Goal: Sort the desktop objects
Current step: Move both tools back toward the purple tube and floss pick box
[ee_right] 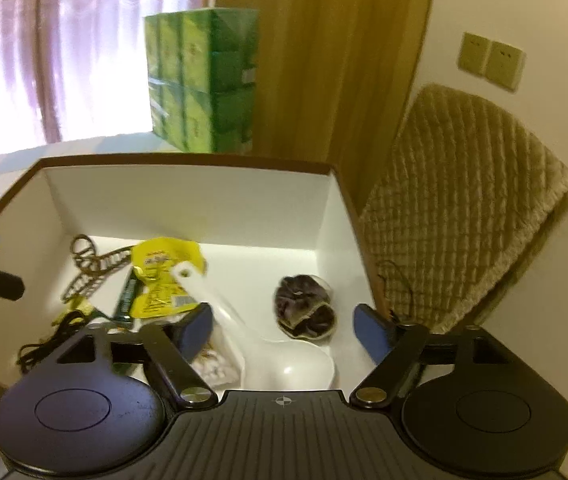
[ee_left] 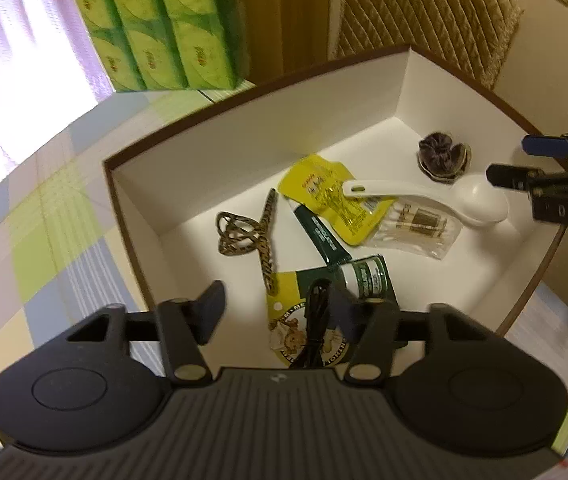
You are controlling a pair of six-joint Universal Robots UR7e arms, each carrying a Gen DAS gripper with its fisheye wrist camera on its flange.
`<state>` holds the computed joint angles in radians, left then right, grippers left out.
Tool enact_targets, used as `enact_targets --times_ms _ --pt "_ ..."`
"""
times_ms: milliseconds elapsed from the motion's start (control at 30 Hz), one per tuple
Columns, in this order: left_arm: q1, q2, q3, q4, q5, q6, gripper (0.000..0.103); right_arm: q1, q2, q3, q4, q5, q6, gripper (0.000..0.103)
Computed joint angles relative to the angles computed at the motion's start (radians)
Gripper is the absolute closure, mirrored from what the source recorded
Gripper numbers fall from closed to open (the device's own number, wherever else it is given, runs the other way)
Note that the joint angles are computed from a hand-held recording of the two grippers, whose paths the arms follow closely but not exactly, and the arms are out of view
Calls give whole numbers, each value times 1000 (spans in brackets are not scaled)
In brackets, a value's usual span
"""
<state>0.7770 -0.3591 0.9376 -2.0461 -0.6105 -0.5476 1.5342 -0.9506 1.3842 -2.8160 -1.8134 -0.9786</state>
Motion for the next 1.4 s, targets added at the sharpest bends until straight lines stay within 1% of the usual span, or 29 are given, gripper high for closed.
enact_targets --times_ms 33,67,133,167,233,267,300,367,533,667,800,933,1100,1400 --pt "-4 -5 9 0 11 -9 38 1 -5 3 10 7 2 17" --pt "-7 -11 18 -3 20 -15 35 2 -8 5 19 13 2 15" --pt "-13 -24 39 -12 28 -32 27 5 -18 13 34 23 -6 8" --pt "-16 -31 50 -17 32 -39 22 7 -23 20 37 23 -14 6" --pt "-23 -42 73 -44 35 -34 21 9 -34 41 23 23 -34 3" --pt "-26 -47 81 -50 35 -34 19 10 -38 49 19 22 -40 2" --pt "-30 -51 88 -56 35 -34 14 11 -42 56 17 21 -44 2" --pt "-39 -55 100 -59 52 -42 9 12 -51 70 15 21 -43 2" --pt "-53 -74 134 -91 51 -47 8 15 -71 96 4 14 -37 2" --pt "-65 -87 159 -109 61 -62 8 18 -85 117 -36 10 -27 2" --pt "-79 -114 204 -145 69 -82 8 18 -102 131 -58 8 -3 2" --pt "-95 -153 259 -154 86 -117 8 20 -118 149 -66 -3 -3 2" --pt "-113 -206 326 -127 101 -190 8 24 -142 187 -72 -7 3 2" --pt "-146 -264 401 -13 113 -334 8 43 -191 270 -78 11 15 2"
